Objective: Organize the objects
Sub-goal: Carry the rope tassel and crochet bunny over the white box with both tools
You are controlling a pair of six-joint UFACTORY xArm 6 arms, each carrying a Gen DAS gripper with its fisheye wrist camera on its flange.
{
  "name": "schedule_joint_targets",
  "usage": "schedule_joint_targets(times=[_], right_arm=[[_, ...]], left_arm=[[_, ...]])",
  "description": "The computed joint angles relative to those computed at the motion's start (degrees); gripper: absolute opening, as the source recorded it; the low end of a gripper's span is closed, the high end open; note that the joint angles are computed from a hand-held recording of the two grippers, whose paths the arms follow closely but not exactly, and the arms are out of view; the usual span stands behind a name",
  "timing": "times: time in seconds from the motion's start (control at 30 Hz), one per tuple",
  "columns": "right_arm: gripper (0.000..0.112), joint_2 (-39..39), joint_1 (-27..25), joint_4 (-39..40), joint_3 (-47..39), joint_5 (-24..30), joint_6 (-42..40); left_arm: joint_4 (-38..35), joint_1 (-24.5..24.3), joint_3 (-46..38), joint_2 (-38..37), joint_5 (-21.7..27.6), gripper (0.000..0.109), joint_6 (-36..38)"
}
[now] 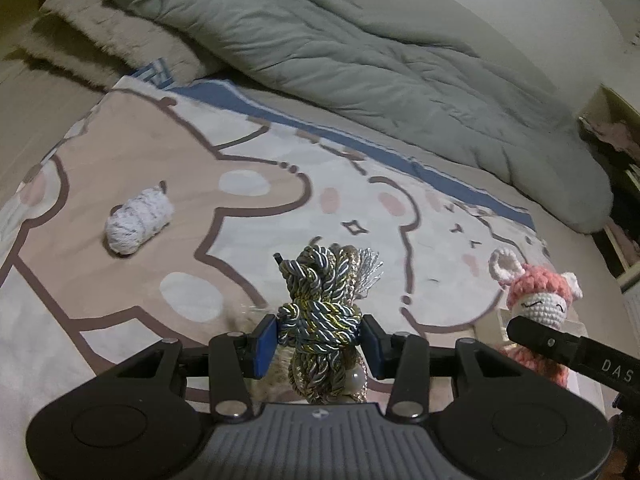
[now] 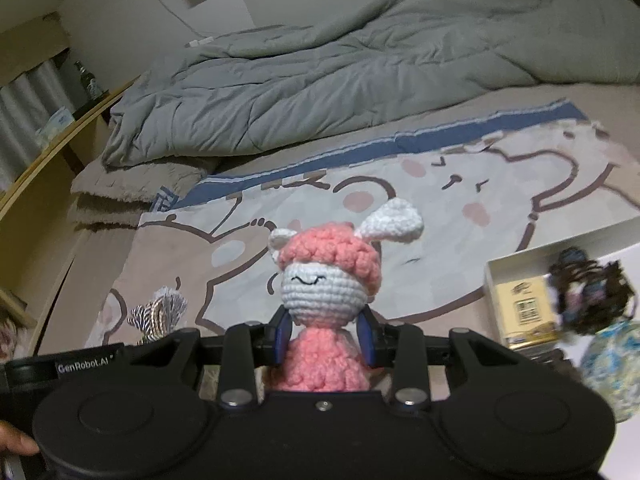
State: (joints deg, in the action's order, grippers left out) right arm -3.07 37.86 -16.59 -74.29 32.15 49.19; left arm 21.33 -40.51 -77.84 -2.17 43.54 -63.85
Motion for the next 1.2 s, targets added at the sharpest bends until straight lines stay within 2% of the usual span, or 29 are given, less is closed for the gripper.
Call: schedule_joint_targets(times=[0.27, 0.6, 1.2], right_arm=[[0.036, -6.1, 0.6, -1.6, 3.6, 2.6, -3.0], [0.036, -10.7, 1.9, -5.2, 6.4, 6.0, -3.0], [0.036, -19.1, -0.4, -7.1, 12.8, 5.7, -3.1]], left_arm=[[0.6, -2.9, -1.6, -0.5, 0.2, 0.046, 1.9], [0.6, -6.3, -3.4, 0.1, 0.1, 0.046, 3.0], [2.3, -9.3, -7.4, 3.2, -1.1, 0.046, 2.2]])
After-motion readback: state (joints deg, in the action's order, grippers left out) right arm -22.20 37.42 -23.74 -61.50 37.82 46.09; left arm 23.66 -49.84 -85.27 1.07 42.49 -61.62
